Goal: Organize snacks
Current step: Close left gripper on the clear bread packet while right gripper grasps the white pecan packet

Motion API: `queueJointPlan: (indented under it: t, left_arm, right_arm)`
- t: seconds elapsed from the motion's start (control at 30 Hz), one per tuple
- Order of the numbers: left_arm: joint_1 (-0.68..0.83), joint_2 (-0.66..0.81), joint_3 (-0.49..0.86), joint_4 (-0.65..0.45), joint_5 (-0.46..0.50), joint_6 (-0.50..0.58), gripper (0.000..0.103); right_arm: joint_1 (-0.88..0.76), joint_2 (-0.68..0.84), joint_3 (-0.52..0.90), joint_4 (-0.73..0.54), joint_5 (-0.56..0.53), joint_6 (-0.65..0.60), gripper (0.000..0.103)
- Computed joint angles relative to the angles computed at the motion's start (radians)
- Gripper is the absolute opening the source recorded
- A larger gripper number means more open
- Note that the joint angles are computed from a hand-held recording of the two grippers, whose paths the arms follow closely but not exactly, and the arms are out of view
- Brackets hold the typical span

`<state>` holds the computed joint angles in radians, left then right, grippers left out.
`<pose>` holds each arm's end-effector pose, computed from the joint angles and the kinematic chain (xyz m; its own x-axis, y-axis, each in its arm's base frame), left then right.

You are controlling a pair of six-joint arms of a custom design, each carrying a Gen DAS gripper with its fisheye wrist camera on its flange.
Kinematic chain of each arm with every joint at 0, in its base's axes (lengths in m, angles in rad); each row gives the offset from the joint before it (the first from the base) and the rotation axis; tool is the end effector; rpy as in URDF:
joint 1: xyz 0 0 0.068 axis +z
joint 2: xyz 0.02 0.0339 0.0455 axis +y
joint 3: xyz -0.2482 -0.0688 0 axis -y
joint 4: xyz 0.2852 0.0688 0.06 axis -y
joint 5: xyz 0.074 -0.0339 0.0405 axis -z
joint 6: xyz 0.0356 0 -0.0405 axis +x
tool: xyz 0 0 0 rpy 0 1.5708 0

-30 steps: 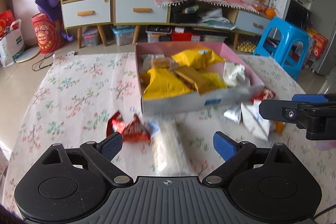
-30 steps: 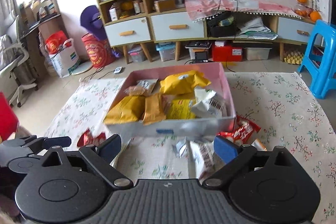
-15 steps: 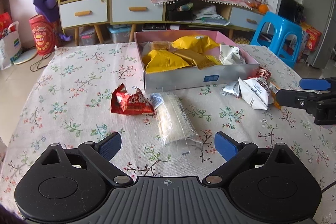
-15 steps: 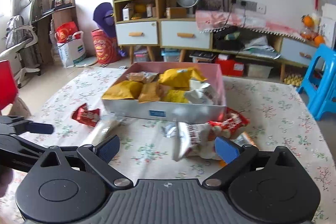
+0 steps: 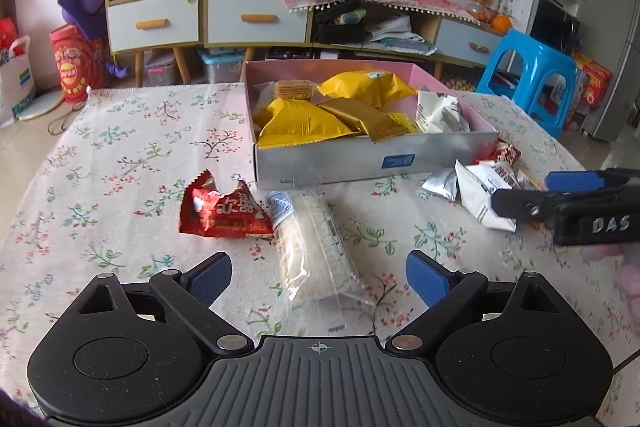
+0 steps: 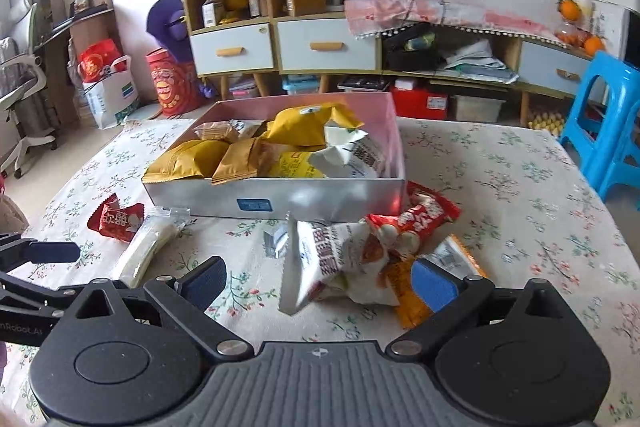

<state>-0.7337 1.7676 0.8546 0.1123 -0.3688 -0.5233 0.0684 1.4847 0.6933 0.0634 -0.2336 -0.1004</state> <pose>0.2797 -0.2349 0.0909 -0.6808 -0.0138 -0.7324 0.1131 0.9858 -0.1238 0.3216 0.0303 0.1278 -0.6365 -0.1413 -0.7582 -0.3042 0.9494 0.0784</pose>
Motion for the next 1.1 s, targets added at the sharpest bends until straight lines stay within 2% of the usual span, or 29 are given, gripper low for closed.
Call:
queueJointPlan:
  t: [0.23, 0.37, 0.57, 0.63, 0.8, 0.97, 1.1]
  left_arm:
    - [0.011, 0.054, 0.027, 0.015, 0.011, -0.013, 0.084]
    - [0.015, 0.082, 0.051, -0.010, -0.006, -0.027, 0.075]
    - [0.031, 0.088, 0.052, -0.007, 0.002, -0.060, 0.067]
    - [0.034, 0.088, 0.050, -0.003, 0.011, -0.072, 0.065]
    - [0.033, 0.084, 0.046, 0.007, 0.012, -0.087, 0.057]
    - [0.032, 0.090, 0.050, 0.001, -0.002, -0.091, 0.041]
    - [0.030, 0.087, 0.052, -0.006, -0.010, -0.096, 0.036]
  right_arm:
    - [0.024, 0.119, 0.074, 0.036, 0.011, -0.082, 0.088]
    - [0.015, 0.168, 0.109, 0.016, 0.014, -0.105, 0.084]
    - [0.003, 0.200, 0.142, -0.036, -0.004, -0.097, 0.079]
    - [-0.001, 0.208, 0.151, -0.052, -0.011, -0.079, 0.077]
    - [0.001, 0.212, 0.156, -0.062, -0.002, -0.071, 0.055]
    - [0.000, 0.194, 0.145, -0.059, 0.007, -0.073, 0.050]
    - [0.005, 0.179, 0.142, -0.075, 0.020, -0.079, 0.048]
